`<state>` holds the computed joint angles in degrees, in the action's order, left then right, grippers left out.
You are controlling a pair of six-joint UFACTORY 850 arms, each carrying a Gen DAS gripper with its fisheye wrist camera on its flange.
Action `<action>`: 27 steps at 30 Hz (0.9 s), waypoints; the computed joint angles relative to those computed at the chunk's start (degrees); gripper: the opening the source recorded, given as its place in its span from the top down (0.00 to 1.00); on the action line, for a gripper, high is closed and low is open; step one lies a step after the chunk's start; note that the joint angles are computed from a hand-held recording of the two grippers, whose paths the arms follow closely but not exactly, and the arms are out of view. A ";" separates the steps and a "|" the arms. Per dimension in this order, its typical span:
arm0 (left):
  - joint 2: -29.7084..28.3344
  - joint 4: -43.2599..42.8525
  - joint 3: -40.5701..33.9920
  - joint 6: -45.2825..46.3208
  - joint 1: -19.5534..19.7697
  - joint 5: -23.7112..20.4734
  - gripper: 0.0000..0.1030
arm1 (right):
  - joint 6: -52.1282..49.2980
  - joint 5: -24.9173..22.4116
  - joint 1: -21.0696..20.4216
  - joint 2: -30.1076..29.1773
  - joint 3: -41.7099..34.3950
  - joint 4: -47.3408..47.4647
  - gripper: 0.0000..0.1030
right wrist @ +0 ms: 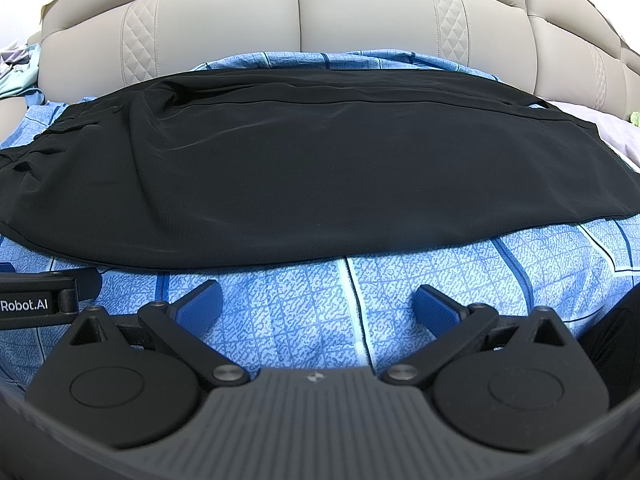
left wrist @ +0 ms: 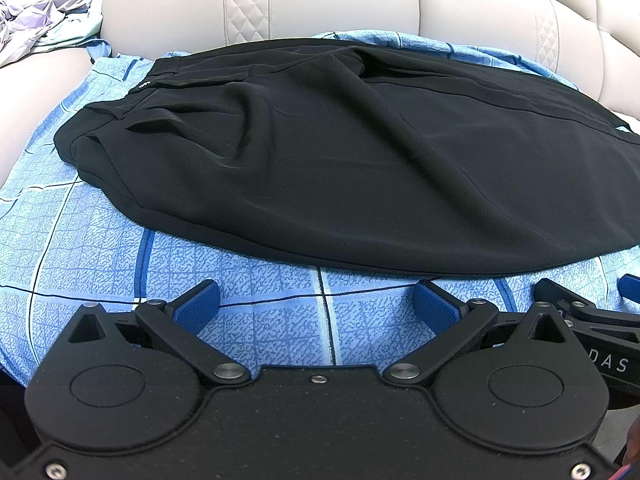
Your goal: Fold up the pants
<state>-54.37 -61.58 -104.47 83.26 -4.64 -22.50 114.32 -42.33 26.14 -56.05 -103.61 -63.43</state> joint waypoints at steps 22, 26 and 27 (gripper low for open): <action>-5.49 12.35 -13.12 -17.36 2.17 -10.61 0.01 | 6.55 5.95 -0.89 2.93 5.39 -5.43 0.00; -9.42 10.15 -21.43 -19.62 3.70 -9.71 0.00 | 3.24 4.24 0.27 1.77 3.65 -8.82 0.06; -11.60 12.17 -25.68 -23.31 4.06 -9.70 0.00 | 2.14 4.26 0.55 1.31 2.84 -9.99 0.09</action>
